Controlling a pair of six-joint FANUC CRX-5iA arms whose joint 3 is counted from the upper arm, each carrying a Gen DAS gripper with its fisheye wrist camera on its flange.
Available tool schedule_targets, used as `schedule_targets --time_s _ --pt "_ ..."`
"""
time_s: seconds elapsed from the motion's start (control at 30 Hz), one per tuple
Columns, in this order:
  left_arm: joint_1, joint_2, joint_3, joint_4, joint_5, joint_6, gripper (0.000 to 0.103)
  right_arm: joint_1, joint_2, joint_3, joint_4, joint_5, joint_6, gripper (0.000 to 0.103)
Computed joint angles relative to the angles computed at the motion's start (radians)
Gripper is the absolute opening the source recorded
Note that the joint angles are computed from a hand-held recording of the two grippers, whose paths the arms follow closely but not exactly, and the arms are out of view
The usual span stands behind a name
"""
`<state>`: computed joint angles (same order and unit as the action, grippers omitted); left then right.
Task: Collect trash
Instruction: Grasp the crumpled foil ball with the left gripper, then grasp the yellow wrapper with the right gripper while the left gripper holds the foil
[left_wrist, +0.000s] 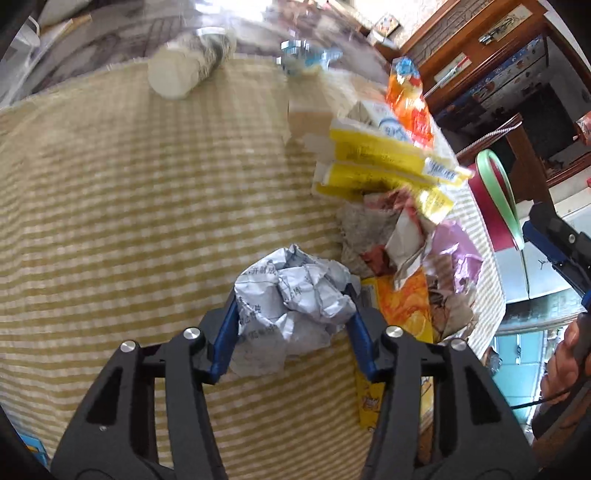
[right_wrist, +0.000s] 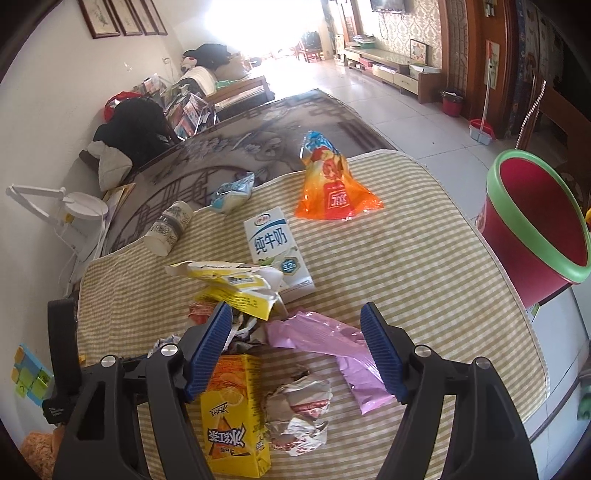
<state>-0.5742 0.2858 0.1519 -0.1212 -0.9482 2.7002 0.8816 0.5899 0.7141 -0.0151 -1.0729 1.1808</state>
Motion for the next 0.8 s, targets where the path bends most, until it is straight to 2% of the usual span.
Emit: schedule_targets --time_s 0.23,0.6,0.7,0.8 --pt "0.005 -0.066 -0.052 -0.043 0.003 0.086 0.051 0.008 0.010 0.014 0.005 -0.019 -0.016 0.070" --pt "0.008 -0.092 -0.084 -0.037 -0.008 0.100 0.051 0.018 0.030 0.038 -0.016 -0.047 -0.001 0.070" --pt "0.011 -0.094 -0.087 -0.035 -0.005 0.103 0.051 0.021 0.051 0.073 -0.014 -0.066 0.030 0.070" --pt "0.013 -0.092 -0.084 -0.036 -0.004 0.106 0.051 0.028 0.120 0.187 0.009 -0.126 0.103 0.070"
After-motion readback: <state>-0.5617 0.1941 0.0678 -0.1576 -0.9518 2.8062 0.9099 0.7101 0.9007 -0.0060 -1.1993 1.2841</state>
